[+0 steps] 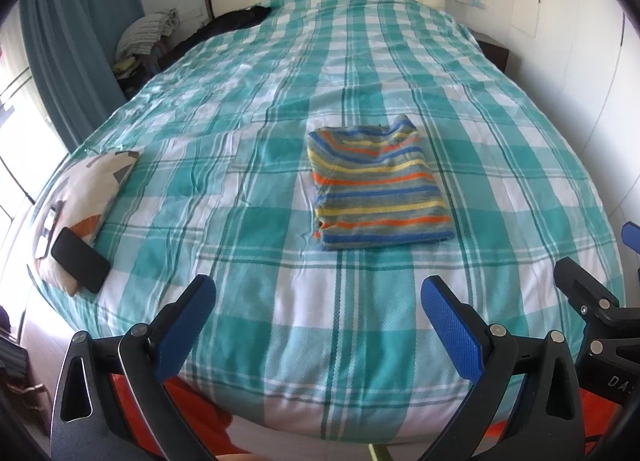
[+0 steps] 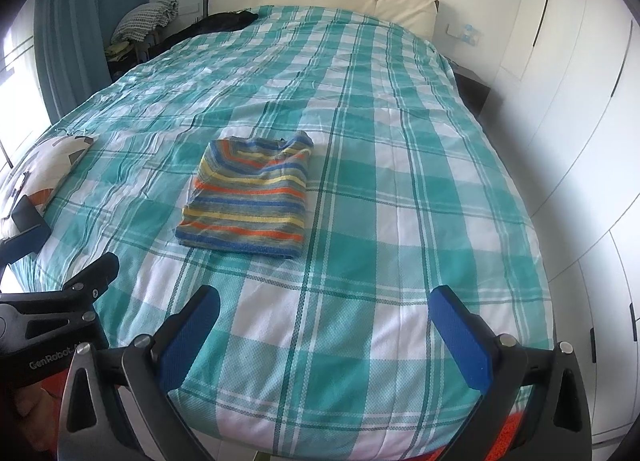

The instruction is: Fold small clothes

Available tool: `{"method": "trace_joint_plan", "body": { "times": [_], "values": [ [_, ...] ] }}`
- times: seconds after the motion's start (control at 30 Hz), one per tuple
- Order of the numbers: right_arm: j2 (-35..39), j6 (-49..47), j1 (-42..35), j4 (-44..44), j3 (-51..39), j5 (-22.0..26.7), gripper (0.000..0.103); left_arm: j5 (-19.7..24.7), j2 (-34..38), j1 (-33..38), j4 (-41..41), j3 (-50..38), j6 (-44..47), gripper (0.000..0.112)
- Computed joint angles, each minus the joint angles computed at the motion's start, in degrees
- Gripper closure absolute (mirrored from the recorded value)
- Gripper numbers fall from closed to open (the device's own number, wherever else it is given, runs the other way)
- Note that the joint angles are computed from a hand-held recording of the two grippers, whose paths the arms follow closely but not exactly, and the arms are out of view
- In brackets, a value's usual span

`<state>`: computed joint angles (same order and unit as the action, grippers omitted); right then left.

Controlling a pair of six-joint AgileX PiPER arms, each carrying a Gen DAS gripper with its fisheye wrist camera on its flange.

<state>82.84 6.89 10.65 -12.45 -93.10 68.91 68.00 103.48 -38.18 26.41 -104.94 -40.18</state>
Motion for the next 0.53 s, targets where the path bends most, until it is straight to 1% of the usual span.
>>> {"method": "trace_joint_plan", "body": {
  "times": [0.13,0.27,0.53],
  "values": [
    [-0.12,-0.08,-0.21,0.10,0.28,-0.20,0.000,-1.59,-1.37,0.40,-0.61,1.93,-0.42,0.010],
    [-0.11,-0.34,-0.34,0.31,0.26,-0.17,0.000,-2.13,-2.16,0.53,0.02,3.08,-0.66,0.010],
    [-0.21,-0.16,-0.28,0.28,0.52,-0.20,0.000,-1.72,-1.89,-0.25,1.31,2.73,-0.72,0.010]
  ]
}}
